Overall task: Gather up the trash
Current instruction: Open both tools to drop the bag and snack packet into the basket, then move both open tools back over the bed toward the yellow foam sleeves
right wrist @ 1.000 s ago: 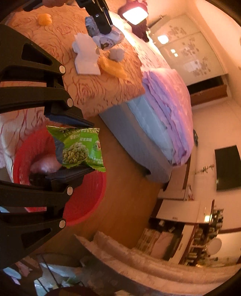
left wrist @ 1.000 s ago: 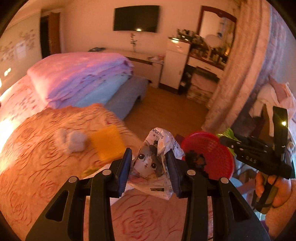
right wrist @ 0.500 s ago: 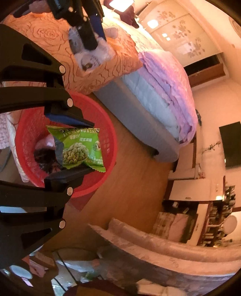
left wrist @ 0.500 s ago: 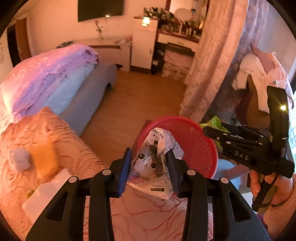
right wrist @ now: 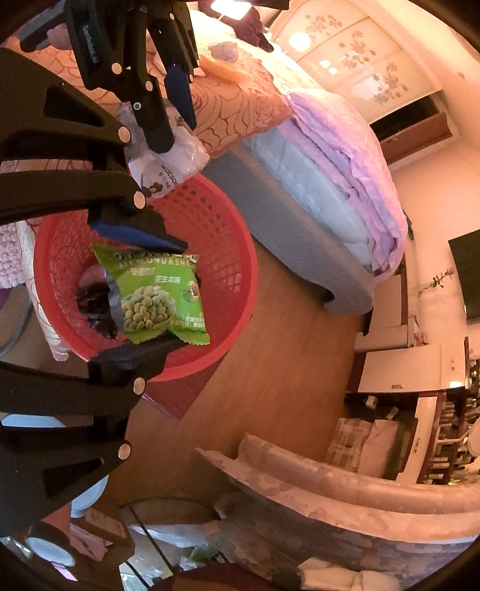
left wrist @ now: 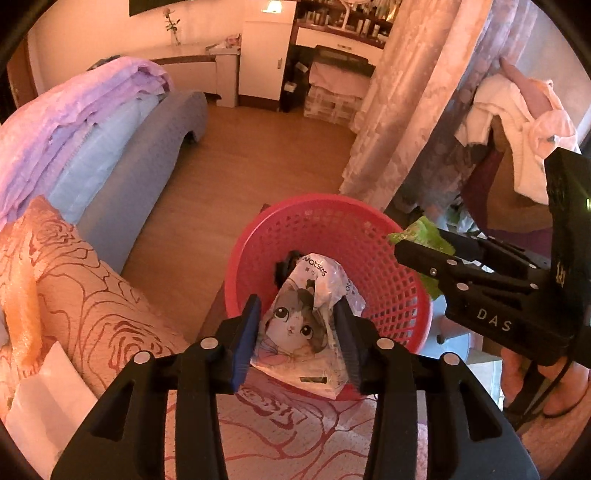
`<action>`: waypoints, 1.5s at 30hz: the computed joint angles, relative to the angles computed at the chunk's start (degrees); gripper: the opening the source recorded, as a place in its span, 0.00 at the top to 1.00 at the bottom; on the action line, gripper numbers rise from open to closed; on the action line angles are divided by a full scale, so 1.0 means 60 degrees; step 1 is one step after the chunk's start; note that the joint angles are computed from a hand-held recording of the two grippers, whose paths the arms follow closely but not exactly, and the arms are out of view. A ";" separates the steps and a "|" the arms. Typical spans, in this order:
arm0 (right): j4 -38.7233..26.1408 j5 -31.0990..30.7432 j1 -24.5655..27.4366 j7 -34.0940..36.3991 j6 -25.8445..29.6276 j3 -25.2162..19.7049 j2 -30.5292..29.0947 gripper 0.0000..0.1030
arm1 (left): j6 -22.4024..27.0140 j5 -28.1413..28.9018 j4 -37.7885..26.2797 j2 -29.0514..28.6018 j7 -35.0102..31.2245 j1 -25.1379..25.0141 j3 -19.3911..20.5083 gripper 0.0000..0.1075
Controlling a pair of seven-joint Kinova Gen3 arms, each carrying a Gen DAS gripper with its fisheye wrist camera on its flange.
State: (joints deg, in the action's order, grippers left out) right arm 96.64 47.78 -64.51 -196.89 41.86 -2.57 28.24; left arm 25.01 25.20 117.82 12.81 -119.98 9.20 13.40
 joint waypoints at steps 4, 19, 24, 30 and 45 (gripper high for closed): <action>0.0028 -0.0037 0.0019 -0.0054 -0.0030 -0.0006 0.0018 0.50 | 0.0052 0.0076 0.0009 0.0061 -0.0099 -0.0054 0.0046 0.55; 0.0163 0.0303 -0.0236 -0.0529 0.0488 -0.0110 -0.0187 0.46 | -0.0122 0.1080 0.0521 -0.0824 -0.0936 -0.0427 -0.0157 0.37; -0.0071 0.0480 -0.0309 -0.0523 0.0832 -0.0261 -0.0168 0.46 | -0.0191 0.1513 0.0857 -0.1402 -0.1235 -0.0484 -0.0538 0.35; -0.0336 0.0618 -0.0396 -0.0383 0.1148 -0.0368 -0.0161 0.46 | -0.0147 0.2157 0.1219 -0.1984 -0.1743 -0.0637 -0.1157 0.34; -0.2122 0.0226 -0.0506 0.1565 0.0745 -0.0466 0.0719 0.46 | -0.0125 0.1959 0.2881 -0.4219 -0.2636 -0.1304 -0.4179 0.32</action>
State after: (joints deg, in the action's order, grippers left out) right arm 83.90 49.13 -67.55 -187.50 46.33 -5.36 32.55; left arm 24.26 36.95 135.11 -12.50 -135.79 1.37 -11.67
